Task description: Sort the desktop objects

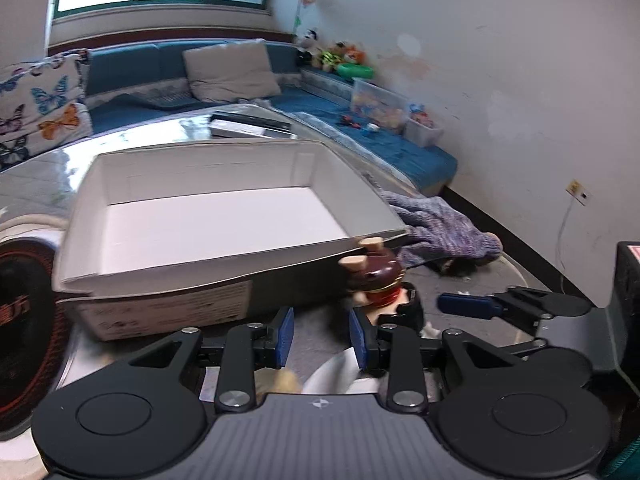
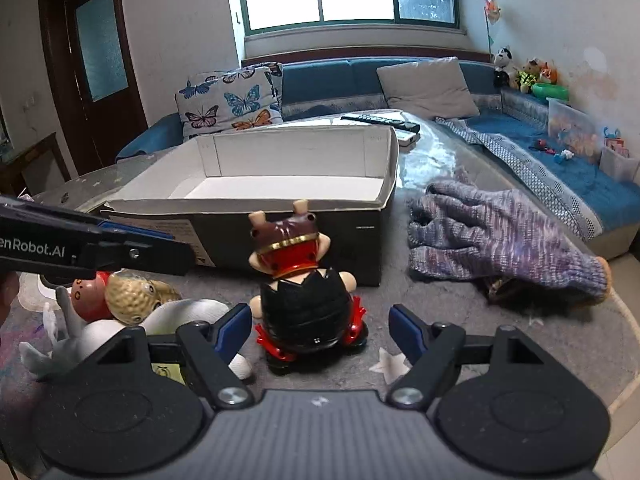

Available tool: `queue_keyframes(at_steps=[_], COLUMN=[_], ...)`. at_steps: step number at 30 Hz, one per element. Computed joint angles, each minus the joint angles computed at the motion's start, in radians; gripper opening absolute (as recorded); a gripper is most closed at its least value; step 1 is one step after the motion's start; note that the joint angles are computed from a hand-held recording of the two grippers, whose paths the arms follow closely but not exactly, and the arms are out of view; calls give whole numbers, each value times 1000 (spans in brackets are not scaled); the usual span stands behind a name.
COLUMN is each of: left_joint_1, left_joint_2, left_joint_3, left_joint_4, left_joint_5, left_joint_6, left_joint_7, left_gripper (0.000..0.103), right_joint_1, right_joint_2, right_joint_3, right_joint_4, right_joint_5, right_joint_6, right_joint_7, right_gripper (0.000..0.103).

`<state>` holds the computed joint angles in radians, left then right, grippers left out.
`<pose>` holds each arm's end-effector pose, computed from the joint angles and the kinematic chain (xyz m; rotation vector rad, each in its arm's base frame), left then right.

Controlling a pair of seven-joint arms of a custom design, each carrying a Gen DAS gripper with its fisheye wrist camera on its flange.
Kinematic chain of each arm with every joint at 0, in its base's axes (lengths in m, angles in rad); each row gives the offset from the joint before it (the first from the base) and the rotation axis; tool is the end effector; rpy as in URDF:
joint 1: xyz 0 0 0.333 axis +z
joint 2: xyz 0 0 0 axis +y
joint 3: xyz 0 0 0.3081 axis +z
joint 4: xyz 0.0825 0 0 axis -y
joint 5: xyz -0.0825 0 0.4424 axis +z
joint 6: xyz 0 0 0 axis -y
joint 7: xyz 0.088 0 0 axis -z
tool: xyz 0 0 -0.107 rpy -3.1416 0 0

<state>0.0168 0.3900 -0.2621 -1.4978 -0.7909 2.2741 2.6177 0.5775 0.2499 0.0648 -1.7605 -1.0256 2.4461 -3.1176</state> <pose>0.7418 -0.1742 0.4783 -1.0047 2.6290 -1.2969 0.5762 0.4261 0.4384 -1.4382 1.9149 -0.7904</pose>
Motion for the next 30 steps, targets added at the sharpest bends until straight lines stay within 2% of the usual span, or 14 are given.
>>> queue_keyframes(at_steps=[9,17,26,30], left_joint_1=[-6,-17,-1,-5], left_joint_2=[93,138,152,171], left_joint_3=[-21,-33,-45,-43], left_joint_4=[122,176,186,216], left_joint_5=[18,42,16,25], left_joint_6=[-118,-139,-157,-190], left_joint_7=[-40,-61,-56,-95], left_gripper=[34,36,36,39], right_joint_1=[-13,-7,1,2], right_joint_2=[26,44,49,51], right_joint_3=[-12,-25,-35,-36], right_joint_4=[5,25,28,31], right_joint_5=[20,27,12,5], right_joint_6=[64,83,89,87], right_joint_7=[-20,-42,-25,-19], right_gripper=[78,76,75,75])
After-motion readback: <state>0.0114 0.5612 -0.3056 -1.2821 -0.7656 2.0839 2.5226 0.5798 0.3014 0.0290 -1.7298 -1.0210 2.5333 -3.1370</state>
